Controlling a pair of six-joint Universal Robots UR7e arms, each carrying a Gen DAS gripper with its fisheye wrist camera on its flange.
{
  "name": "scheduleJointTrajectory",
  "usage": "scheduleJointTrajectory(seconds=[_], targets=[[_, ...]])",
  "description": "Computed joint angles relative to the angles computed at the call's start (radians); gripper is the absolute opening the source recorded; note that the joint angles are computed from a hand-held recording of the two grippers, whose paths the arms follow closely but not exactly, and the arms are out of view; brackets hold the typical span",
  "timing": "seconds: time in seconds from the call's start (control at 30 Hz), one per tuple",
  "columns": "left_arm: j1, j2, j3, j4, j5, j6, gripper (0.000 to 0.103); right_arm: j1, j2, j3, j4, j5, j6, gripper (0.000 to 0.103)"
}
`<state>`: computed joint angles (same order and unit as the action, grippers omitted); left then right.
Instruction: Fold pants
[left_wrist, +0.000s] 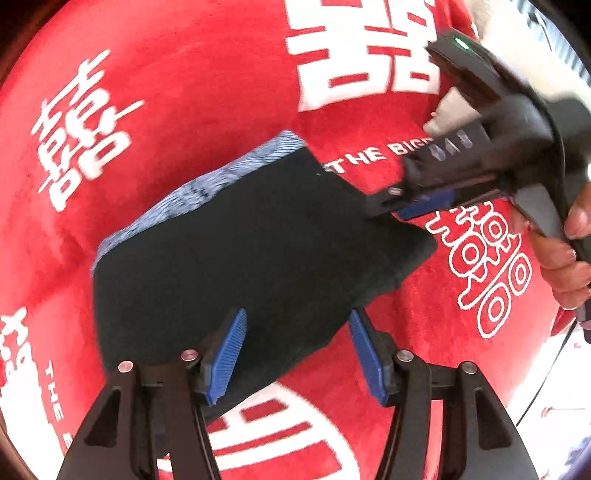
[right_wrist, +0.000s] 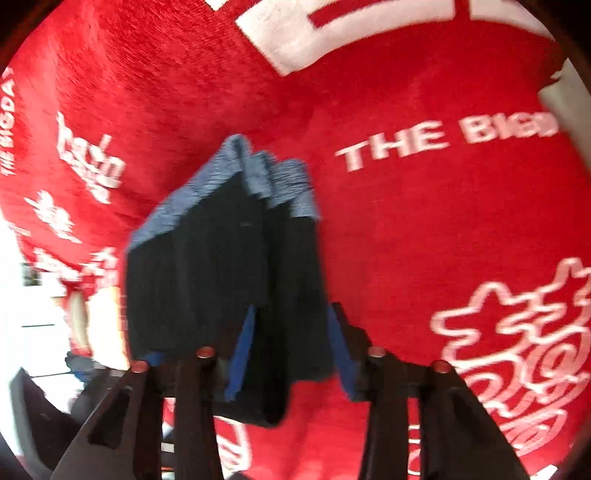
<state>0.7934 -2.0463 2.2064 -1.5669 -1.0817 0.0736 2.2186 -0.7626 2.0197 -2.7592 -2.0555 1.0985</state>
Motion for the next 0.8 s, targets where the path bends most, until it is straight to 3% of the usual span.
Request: scheduleJointTrajectory(seconds=[0.13,0.2,0.23,0.37,0.53,0.57,0.73,0.8], targets=[[0.067,0.029,-0.067,-0.040,0.021,0.016,0.059,0.030,-0.012,-0.037,0.146,-0.073,0.083,0.045],[0.094,0.058,-0.081,-0.087,0.061,0.046,0.060,0.043,-0.011,-0.051,0.176,-0.095,0.118,0.039],[0.105,0.067,-0.081,-0.114,0.088,0.060,0.060,0.053,-0.008,-0.066,0.190,-0.113,0.122,0.032],[0.206,0.151,-0.105,-0.224,0.179,0.056,0.060,0.070,0.027,-0.131,0.169,-0.126,0.026,0.030],[0.310,0.214,-0.155,-0.183,0.195,-0.024,0.061,0.067,0.114,-0.243,0.269,-0.088,-0.086,0.030],[0.313,0.210,-0.151,-0.179,0.195,-0.027,0.068,0.065,0.131,-0.260,0.310,-0.078,-0.086,0.030],[0.304,0.185,-0.118,-0.174,0.195,-0.031,0.083,0.081,0.164,-0.281,0.377,-0.113,-0.094,0.030],[0.302,0.191,-0.122,-0.164,0.197,-0.044,0.083,0.087,0.167,-0.285,0.388,-0.119,-0.087,0.030]])
